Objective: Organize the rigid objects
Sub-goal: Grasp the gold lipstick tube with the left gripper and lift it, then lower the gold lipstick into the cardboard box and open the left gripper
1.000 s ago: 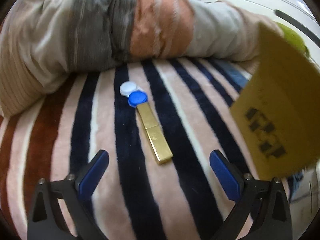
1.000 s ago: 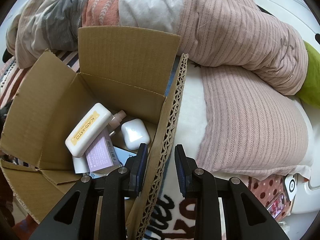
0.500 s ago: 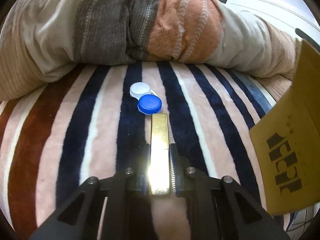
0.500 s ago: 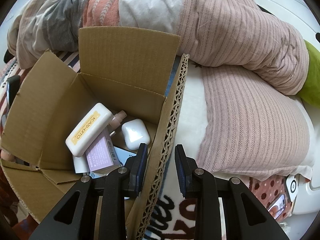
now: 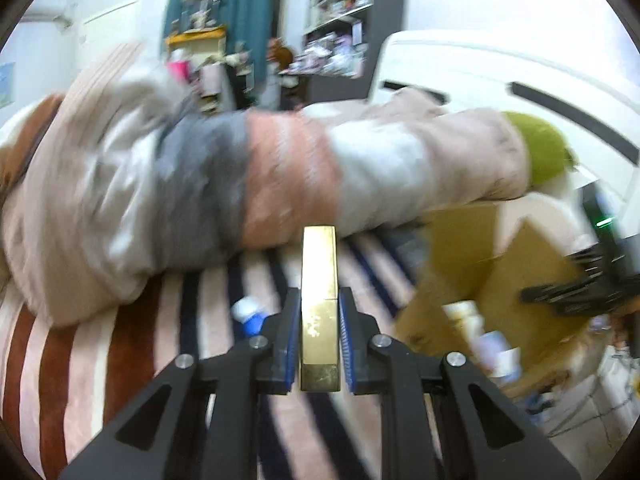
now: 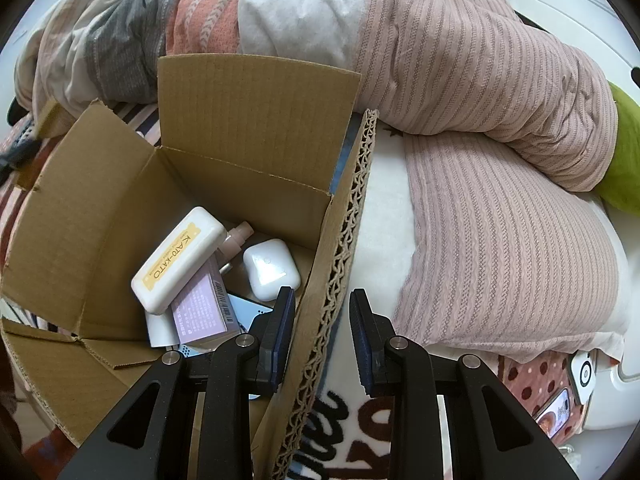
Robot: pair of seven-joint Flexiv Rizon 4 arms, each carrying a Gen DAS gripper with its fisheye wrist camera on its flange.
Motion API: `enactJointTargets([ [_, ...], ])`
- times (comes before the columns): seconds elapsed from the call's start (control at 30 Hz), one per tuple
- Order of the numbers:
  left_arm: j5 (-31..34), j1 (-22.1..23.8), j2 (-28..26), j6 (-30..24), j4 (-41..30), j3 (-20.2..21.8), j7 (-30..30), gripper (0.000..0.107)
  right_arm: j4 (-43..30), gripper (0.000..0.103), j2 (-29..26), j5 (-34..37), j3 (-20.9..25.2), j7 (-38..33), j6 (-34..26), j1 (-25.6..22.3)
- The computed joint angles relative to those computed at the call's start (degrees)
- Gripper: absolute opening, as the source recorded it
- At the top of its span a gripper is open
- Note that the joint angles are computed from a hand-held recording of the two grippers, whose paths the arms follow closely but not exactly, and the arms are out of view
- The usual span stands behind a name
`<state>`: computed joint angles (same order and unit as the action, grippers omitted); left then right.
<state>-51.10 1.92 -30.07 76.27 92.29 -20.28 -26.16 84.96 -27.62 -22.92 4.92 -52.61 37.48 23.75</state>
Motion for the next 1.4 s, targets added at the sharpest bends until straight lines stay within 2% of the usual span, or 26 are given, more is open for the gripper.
enactJointTargets([
  [0.07, -0.05, -0.34, 1.25, -2.59, -0.19, -0.71, 0.67, 0.015, 0.01, 0.022, 0.0, -0.02, -0.03, 0.04, 0.04, 0.03],
  [0.27, 3.83, -5.29, 1.79, -11.46, -2.76, 2.04, -2.03, 0.015, 0.17, 0.022, 0.09, -0.09, -0.03, 0.05, 0.57, 0.04],
  [0.43, 15.47, -10.32, -2.45, -21.06, -10.32, 7.76, -12.78, 0.015, 0.75, 0.022, 0.4, -0.15, 0.0, 0.07, 1.24, -0.04],
  [0.53, 19.49, -11.15, -3.74, -24.51, -12.3, 8.98, -16.81, 0.015, 1.14, 0.022, 0.59, -0.09, 0.05, 0.05, 1.8, -0.18],
  [0.7, 22.41, -10.85, -4.89, -27.3, -13.91, 9.13, -19.47, 0.015, 1.31, 0.022, 0.72, 0.3, 0.15, -0.19, 2.11, -0.44],
  [1.03, 23.43, -10.28, -4.99, -26.77, -13.36, 8.47, -19.84, 0.016, 0.84, 0.022, 0.55, 0.21, 0.09, -0.41, 1.56, -0.28],
  [1.13, 23.49, -10.13, -4.97, -27.0, -13.44, 8.43, -19.67, 0.028, 0.78, 0.022, 0.44, 0.18, 0.07, -0.43, 1.58, -0.24],
  [1.2, 22.31, -9.53, -4.35, -26.1, -12.36, 7.69, -18.53, 0.052, 0.6, 0.022, 0.34, 0.22, 0.08, -0.47, 1.46, -0.2],
  [1.3, 20.47, -8.95, -2.49, -22.03, -9.49, 6.8, -15.99, 0.075, 0.66, 0.023, 0.36, 0.01, 0.01, -0.47, 1.38, -0.09],
  [1.4, 17.09, -7.23, -0.33, -21.26, -7.12, 5.11, -11.68, 0.084, 0.82, 0.023, 0.46, 0.03, 0.03, -0.3, 1.36, -0.07],
])
